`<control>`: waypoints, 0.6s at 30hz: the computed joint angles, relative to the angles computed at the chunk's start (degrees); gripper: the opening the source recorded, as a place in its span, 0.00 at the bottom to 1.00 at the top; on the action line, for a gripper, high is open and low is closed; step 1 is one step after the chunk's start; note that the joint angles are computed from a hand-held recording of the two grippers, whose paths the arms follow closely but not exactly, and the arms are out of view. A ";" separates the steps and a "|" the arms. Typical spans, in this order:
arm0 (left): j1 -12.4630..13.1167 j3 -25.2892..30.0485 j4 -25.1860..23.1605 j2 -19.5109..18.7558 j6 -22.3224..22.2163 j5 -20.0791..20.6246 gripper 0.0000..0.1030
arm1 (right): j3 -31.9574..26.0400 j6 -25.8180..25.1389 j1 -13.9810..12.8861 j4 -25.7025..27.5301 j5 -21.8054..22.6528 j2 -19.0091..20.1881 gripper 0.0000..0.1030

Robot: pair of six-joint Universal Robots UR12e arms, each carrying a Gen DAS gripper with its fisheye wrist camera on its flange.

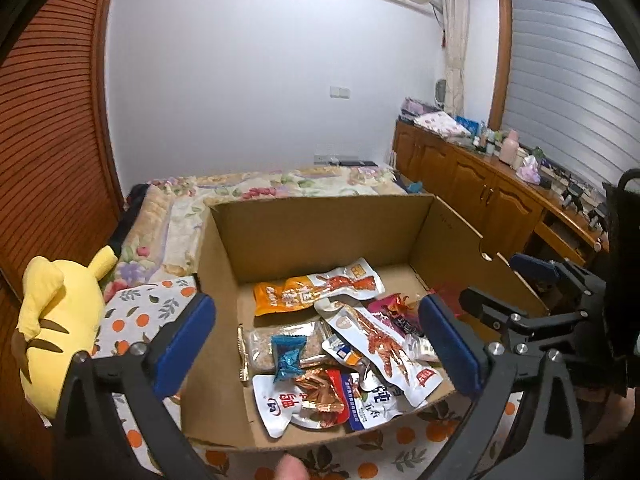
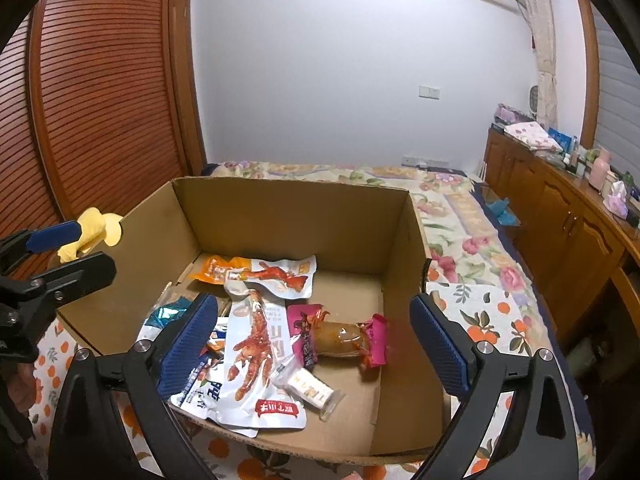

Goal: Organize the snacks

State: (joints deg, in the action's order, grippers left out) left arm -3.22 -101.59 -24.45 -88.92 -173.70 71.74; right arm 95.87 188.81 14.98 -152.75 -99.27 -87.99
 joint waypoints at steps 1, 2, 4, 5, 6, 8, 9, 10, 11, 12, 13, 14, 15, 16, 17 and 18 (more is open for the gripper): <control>0.03 -0.32 0.43 0.31 -0.10 0.07 0.99 | 0.23 0.10 -0.04 -0.22 0.18 -0.21 0.96; 0.08 -0.57 0.79 0.54 -0.20 0.14 1.00 | 0.53 0.21 -0.07 -0.61 0.36 -0.46 0.96; -0.05 -1.11 1.77 1.11 -0.55 0.91 1.00 | 0.97 0.30 0.03 -1.10 0.22 -0.87 0.96; -0.05 -1.48 2.48 1.43 -0.77 1.22 1.00 | 1.26 0.41 0.06 -1.40 0.08 -1.17 0.96; -0.06 -1.77 3.01 1.74 -0.97 1.52 1.00 | 1.47 0.55 0.10 -1.67 0.04 -1.37 0.96; -0.02 -2.46 4.16 2.46 -1.54 2.15 1.00 | 1.90 0.83 0.09 -2.19 -0.01 -1.86 0.96; 0.09 -2.71 4.37 2.82 -1.66 2.15 1.00 | 2.23 1.12 0.14 -2.53 -0.14 -2.24 0.96; 0.18 -3.03 4.67 3.26 -1.70 2.04 1.00 | 2.46 1.24 0.16 -2.73 -0.23 -2.49 0.96; 0.21 -3.21 4.74 3.57 -1.63 2.06 1.00 | 2.76 1.40 0.19 -3.00 -0.31 -2.83 0.96; 0.17 -3.48 4.94 3.92 -1.45 2.23 1.00 | 3.03 1.47 0.23 -3.27 -0.35 -3.12 0.96; 0.12 -3.76 5.18 4.32 -1.09 2.39 1.00 | 3.24 1.54 0.34 -3.31 -0.80 -3.40 0.96; 0.07 -3.91 5.31 4.59 -0.78 2.59 1.00 | 3.41 1.76 0.46 -3.30 -1.18 -3.61 0.96; -0.08 -4.14 5.53 4.89 -0.44 3.03 1.00 | 3.79 2.33 0.42 -3.48 -1.07 -4.08 0.96; -0.22 -4.47 6.06 5.26 -0.16 3.47 1.00 | 3.98 2.61 0.37 -3.69 -0.92 -4.33 0.96; -0.24 -4.77 6.48 5.56 0.03 3.58 1.00 | 4.36 3.05 0.38 -4.16 -1.11 -4.75 0.96; -0.26 -5.03 6.73 5.88 0.21 3.62 1.00 | 4.57 3.21 0.45 -4.33 -1.36 -5.05 0.96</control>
State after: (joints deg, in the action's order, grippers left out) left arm -3.48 -106.63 -17.73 -83.04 -173.49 75.35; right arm 100.45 192.02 15.44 -157.08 -100.63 -93.04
